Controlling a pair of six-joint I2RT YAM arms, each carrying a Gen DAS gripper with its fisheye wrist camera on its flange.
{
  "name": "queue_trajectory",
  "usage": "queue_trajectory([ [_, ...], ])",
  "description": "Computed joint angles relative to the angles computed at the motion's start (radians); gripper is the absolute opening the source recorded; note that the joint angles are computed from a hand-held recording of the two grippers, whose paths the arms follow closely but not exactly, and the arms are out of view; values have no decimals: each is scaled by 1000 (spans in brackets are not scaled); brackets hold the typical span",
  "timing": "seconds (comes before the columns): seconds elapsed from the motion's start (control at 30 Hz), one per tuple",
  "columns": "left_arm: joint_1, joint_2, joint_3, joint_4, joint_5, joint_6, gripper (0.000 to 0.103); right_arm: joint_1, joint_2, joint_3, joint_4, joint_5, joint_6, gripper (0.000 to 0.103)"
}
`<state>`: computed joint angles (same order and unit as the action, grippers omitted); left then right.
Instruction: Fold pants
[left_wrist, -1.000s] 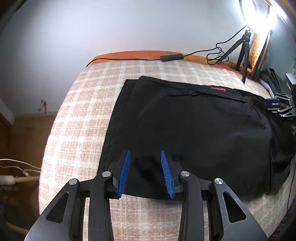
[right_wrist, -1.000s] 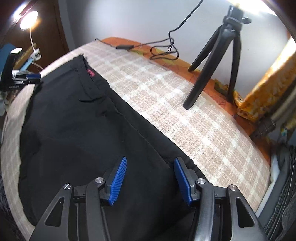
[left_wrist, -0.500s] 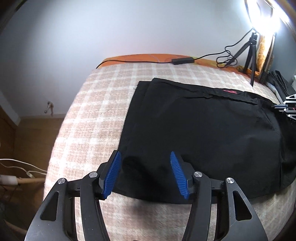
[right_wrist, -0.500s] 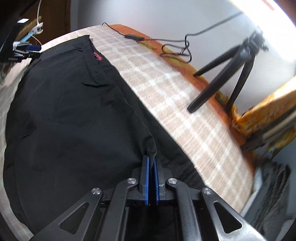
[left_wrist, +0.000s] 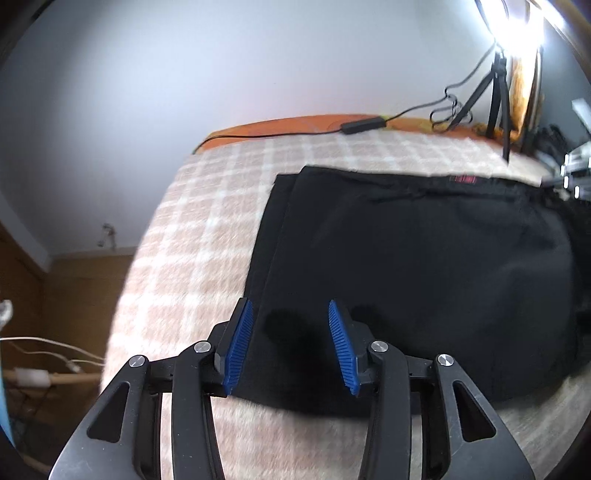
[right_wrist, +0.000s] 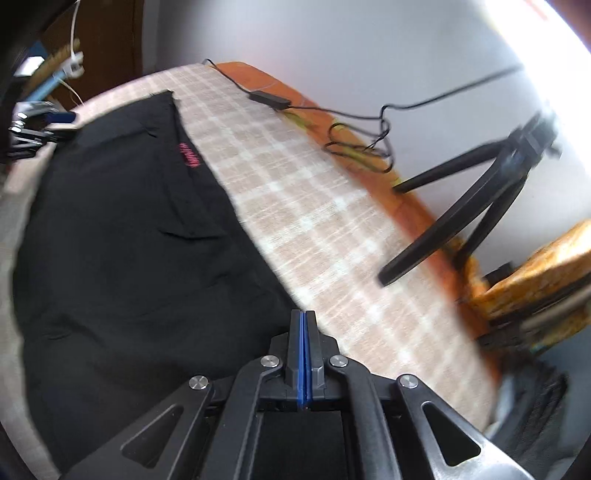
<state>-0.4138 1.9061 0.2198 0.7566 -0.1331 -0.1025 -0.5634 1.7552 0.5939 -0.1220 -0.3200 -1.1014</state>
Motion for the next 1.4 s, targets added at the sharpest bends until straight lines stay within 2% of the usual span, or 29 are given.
queue_trajectory([
  [0.03, 40, -17, 42, -63, 88, 21, 50, -19, 8, 8, -22, -17, -7, 24],
  [0.07, 57, -23, 76, -100, 136, 30, 53, -42, 24, 23, -52, -41, -24, 41],
  [0.27, 74, 62, 322, -302, 222, 51, 53, -109, 128, 107, -140, -86, -69, 43],
  [0.37, 71, 126, 412, -333, 222, 57, 54, -121, 156, 140, -173, -99, -87, 47],
  [0.57, 74, 209, 502, -356, 198, 76, 58, -103, 187, 147, -167, -85, -113, 57],
  [0.67, 67, 229, 542, -372, 155, 100, 60, -107, 198, 152, -168, -94, -118, 57],
  [0.73, 77, 236, 566, -393, 168, 100, 60, -108, 206, 163, -178, -101, -123, 57],
  [0.77, 75, 238, 569, -391, 168, 104, 57, -109, 209, 164, -179, -103, -126, 58],
  [0.8, 67, 237, 564, -379, 160, 115, 50, -111, 214, 165, -179, -107, -129, 58],
  [0.83, 48, 235, 547, -349, 141, 133, 31, -111, 217, 165, -179, -111, -128, 60],
  [0.93, 2, 230, 509, -289, 59, 154, 9, -115, 211, 148, -163, -116, -132, 63],
  [1.0, -16, 219, 480, -254, 26, 164, 7, -114, 202, 137, -154, -114, -131, 59],
  [1.07, -18, 197, 439, -214, 20, 159, 6, -110, 194, 131, -159, -113, -136, 42],
  [1.13, -16, 167, 395, -173, 12, 168, 6, -101, 177, 115, -145, -104, -136, 35],
  [1.23, -18, 99, 321, -131, 6, 174, 6, -84, 163, 107, -134, -91, -149, 36],
  [1.3, -15, 55, 284, -117, 9, 179, 6, -63, 158, 94, -91, -70, -135, 48],
  [1.33, -11, 24, 258, -109, 10, 188, 6, -55, 161, 93, -71, -67, -120, 57],
  [1.4, -6, -27, 228, -110, 13, 201, 6, -48, 181, 119, -93, -75, -99, 58],
])
